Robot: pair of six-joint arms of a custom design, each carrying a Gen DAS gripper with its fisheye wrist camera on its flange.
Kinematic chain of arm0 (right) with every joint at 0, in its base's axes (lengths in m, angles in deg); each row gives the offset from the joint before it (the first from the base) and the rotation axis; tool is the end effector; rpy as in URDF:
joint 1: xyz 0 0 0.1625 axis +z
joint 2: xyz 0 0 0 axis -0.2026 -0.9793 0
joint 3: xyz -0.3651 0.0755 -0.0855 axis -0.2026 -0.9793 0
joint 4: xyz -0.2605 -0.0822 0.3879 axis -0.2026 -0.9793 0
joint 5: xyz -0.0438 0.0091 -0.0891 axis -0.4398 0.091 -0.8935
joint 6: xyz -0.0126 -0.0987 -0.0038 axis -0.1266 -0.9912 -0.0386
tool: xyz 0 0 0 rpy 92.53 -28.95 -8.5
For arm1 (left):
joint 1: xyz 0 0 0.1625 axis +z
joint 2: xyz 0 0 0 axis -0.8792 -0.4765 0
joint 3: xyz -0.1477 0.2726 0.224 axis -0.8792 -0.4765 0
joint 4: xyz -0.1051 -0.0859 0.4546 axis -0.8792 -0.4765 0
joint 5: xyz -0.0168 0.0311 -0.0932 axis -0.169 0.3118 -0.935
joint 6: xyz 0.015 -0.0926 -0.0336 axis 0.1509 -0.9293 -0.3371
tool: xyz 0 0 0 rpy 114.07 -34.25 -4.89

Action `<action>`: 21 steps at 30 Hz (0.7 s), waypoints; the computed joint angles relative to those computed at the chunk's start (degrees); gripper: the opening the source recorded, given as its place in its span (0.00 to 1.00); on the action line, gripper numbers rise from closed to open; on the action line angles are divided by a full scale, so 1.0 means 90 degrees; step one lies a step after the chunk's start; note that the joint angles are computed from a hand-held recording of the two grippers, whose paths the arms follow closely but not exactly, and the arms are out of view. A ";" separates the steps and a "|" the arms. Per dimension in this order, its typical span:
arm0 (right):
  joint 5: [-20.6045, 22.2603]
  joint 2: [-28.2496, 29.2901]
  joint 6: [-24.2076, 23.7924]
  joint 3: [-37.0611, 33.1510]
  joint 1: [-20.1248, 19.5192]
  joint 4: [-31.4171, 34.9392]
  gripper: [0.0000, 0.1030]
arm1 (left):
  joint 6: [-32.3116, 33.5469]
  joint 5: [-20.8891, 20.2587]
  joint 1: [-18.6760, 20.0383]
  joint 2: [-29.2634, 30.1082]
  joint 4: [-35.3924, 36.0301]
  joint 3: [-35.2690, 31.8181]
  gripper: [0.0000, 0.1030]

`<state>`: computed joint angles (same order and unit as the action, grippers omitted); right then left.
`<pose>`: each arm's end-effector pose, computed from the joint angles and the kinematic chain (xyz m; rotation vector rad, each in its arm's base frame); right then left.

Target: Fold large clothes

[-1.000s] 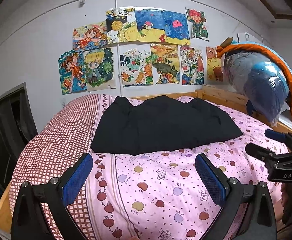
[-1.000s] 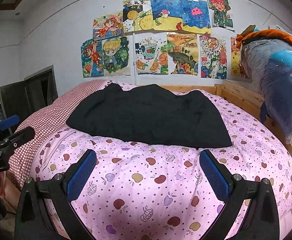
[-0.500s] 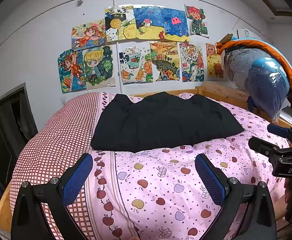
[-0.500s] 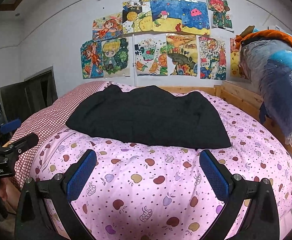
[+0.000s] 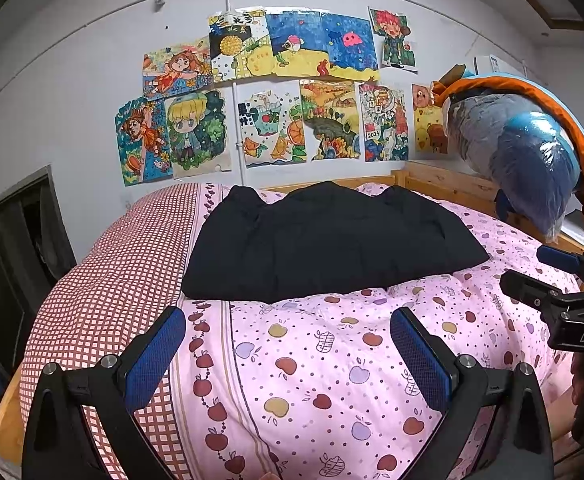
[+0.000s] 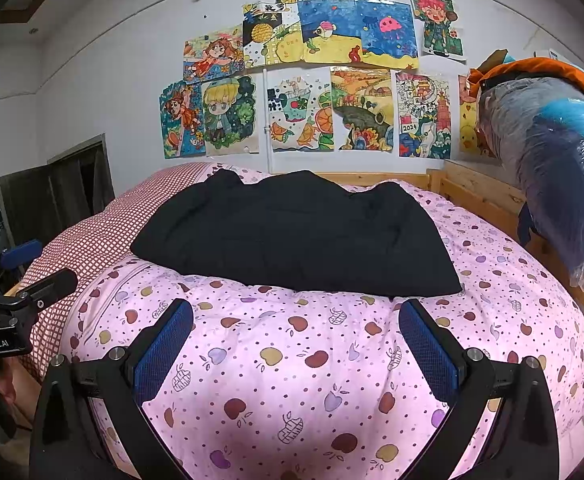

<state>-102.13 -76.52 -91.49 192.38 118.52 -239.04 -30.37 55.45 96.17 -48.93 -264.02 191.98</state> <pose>0.2581 -0.4939 0.1597 0.8748 -2.2280 1.2948 -0.2093 -0.4226 0.2562 0.4845 1.9008 -1.3313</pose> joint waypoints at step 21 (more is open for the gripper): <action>-0.0041 0.0039 0.0051 0.0020 0.0013 -0.0113 0.98 | 0.0189 -0.0023 0.0011 0.0031 -0.0169 -0.0020 1.00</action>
<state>-102.49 -76.18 -91.03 192.56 118.65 -240.06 -28.66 55.24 96.27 -48.65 -265.54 191.80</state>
